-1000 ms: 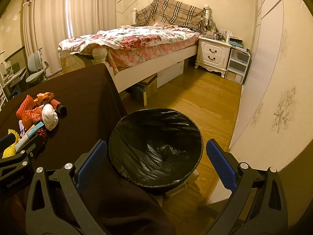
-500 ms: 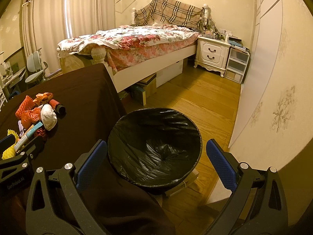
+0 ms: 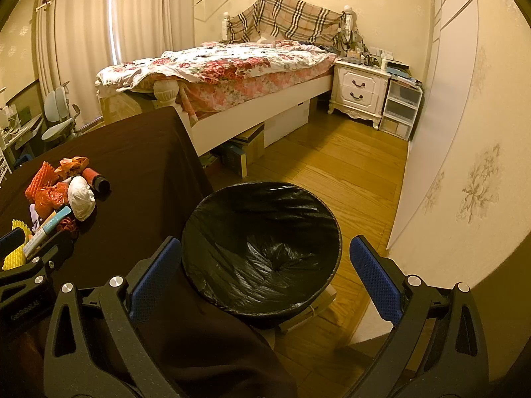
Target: Collect trash
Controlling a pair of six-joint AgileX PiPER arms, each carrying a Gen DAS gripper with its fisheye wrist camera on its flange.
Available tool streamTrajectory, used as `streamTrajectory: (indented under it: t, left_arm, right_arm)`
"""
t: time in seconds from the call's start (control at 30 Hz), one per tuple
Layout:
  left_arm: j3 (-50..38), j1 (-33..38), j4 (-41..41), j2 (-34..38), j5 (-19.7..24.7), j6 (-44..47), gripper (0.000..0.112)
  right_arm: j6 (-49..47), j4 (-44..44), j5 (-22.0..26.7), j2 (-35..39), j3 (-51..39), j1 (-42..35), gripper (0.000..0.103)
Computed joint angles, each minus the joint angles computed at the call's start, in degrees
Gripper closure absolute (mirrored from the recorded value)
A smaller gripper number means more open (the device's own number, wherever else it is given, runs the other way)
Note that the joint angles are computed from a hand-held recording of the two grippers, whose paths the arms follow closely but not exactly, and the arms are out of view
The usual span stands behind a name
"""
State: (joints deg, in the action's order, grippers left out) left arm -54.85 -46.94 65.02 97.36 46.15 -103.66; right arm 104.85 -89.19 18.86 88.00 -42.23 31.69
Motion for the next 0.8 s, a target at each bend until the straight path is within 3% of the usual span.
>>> streamTrajectory:
  t: [0.43,0.6,0.73,0.8]
  left_arm:
    - [-0.4,-1.7,1.0,1.1,0.8,-2.8,0.015]
    - [0.0,-1.7,0.0,-0.3,2.5,-2.0,0.016]
    - [2.8,-0.3,-0.9,-3.3,2.3,-1.1,0.020]
    - [4.6,0.1,-1.4,-5.1,2.2,-1.6,0.021]
  right_arm:
    - [-2.6,1.8,-2.7,-1.3,1.6,-1.7,0.004]
    - [-11.5,12.3,-1.6,-0.3,-2.3,1.1,0.005]
    - [-16.1,17.2,-1.5,0.3,-4.3,3.5,0.021]
    - [-21.0,22.0,-1.5,1.6,-6.3,5.1,0.023]
